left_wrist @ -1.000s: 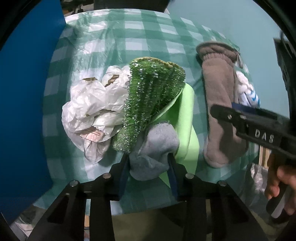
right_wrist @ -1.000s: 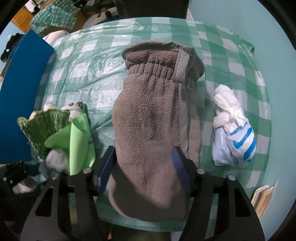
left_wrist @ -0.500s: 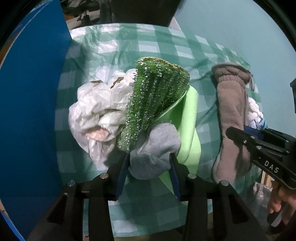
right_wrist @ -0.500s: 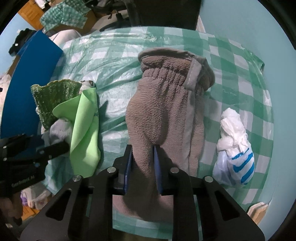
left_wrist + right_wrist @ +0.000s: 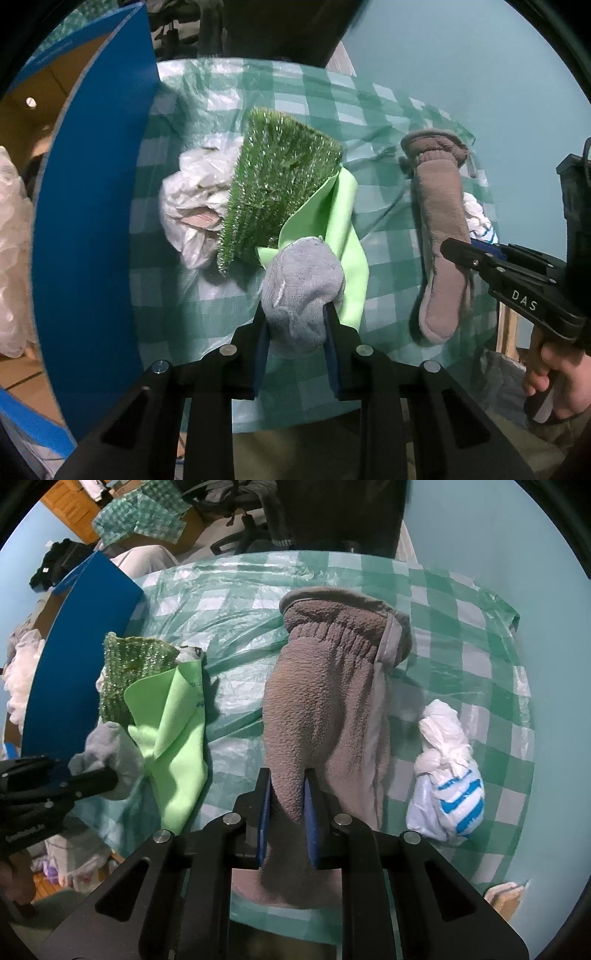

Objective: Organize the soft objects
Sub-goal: 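Grasp the grey sock with the left gripper while the right gripper grasps the grey mitten, then lift the grey sock and grey mitten and carry both toward the box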

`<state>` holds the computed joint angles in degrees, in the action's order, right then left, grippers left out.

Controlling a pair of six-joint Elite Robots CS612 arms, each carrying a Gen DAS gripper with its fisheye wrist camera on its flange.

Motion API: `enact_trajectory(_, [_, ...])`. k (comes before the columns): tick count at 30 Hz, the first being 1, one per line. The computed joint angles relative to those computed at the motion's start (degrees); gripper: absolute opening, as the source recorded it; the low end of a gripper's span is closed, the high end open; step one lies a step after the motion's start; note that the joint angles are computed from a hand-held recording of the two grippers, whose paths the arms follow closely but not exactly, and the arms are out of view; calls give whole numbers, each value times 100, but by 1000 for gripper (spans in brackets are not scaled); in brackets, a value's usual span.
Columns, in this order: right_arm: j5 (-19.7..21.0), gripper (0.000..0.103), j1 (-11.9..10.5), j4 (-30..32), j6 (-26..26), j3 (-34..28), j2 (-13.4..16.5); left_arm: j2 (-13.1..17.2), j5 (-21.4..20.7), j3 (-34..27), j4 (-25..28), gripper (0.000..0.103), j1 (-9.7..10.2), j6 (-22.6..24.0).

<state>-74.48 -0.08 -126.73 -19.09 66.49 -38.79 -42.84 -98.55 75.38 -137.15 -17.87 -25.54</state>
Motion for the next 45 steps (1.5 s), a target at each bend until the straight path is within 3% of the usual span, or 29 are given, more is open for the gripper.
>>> enact_trajectory(13, [115, 11, 48, 60, -316, -24, -132, -185, 168, 34, -169, 25, 29, 22])
enact_trajectory(34, [407, 10, 161, -15, -164, -286, -263, -414, 401, 104, -446, 24, 175, 132])
enact_trajectory(45, [585, 10, 303, 33, -232, -552, -213, -509, 393, 192, -661, 24, 336, -66])
